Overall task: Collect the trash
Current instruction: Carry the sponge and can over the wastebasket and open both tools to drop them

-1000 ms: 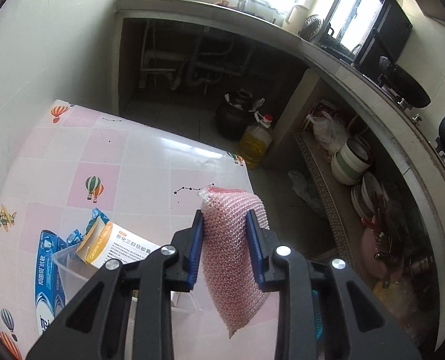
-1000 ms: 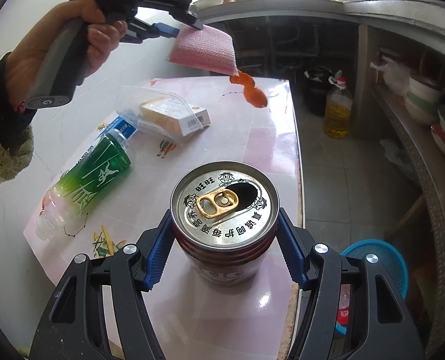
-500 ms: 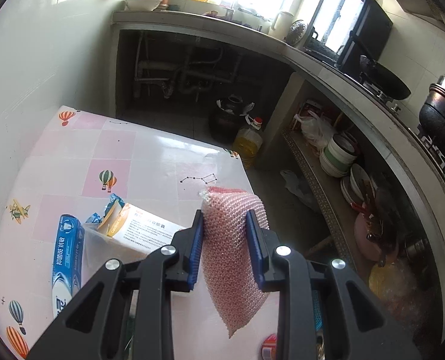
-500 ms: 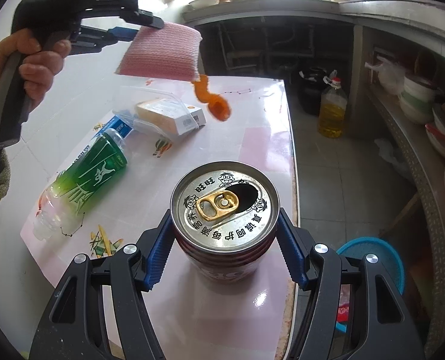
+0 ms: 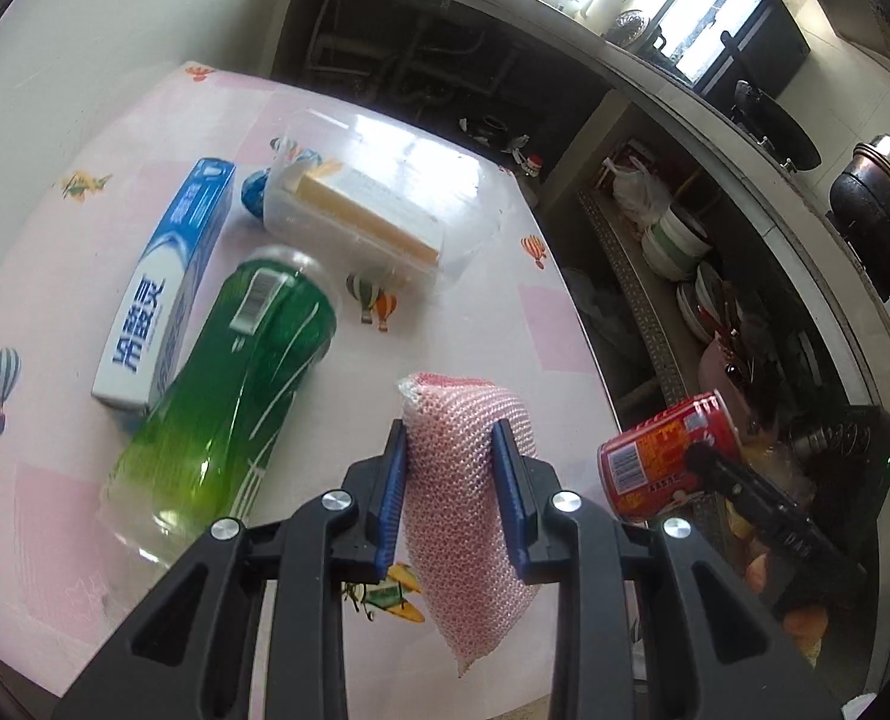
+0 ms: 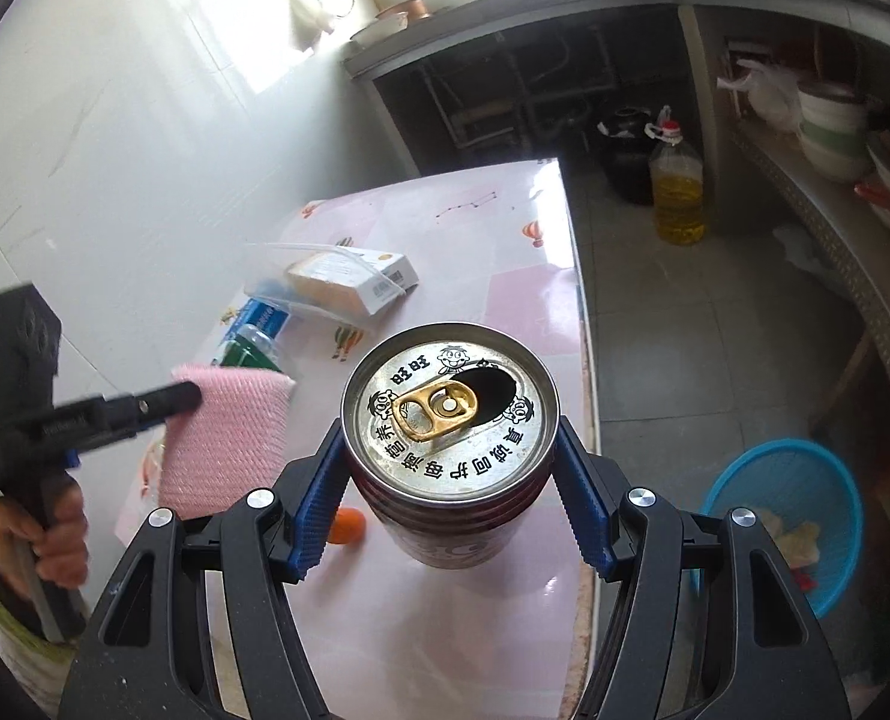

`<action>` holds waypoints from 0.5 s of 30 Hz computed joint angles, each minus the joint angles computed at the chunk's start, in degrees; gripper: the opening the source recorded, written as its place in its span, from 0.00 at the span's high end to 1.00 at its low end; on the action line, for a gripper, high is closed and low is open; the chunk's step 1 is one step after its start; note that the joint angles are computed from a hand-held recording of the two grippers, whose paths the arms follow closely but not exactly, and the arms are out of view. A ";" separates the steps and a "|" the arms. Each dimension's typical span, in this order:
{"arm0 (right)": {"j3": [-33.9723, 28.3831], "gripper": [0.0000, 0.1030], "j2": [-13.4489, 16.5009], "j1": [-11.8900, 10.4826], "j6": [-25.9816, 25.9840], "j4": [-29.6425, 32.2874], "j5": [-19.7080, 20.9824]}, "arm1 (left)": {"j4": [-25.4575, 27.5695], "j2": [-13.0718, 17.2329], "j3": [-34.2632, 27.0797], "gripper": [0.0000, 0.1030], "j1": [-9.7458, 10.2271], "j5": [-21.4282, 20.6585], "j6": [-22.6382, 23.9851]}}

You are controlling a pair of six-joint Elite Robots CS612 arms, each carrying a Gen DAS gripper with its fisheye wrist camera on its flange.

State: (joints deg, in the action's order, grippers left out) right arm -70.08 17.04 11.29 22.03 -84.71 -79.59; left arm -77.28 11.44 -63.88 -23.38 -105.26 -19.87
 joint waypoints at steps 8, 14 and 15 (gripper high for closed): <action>3.64 0.40 -1.56 1.61 -4.81 0.31 4.52 | 0.32 2.90 -5.31 0.74 -0.30 4.71 -0.25; 5.16 0.40 -2.17 3.01 -8.78 2.85 1.42 | -0.02 3.64 -6.57 0.74 -0.04 5.64 -1.09; 5.22 0.40 -2.27 3.14 -9.02 3.06 0.77 | -0.37 3.79 -7.00 0.74 0.01 5.78 -1.30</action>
State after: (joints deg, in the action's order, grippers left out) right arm -64.86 14.76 14.43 13.02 -81.65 -78.82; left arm -77.66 15.23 -70.88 -23.38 -99.48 -21.17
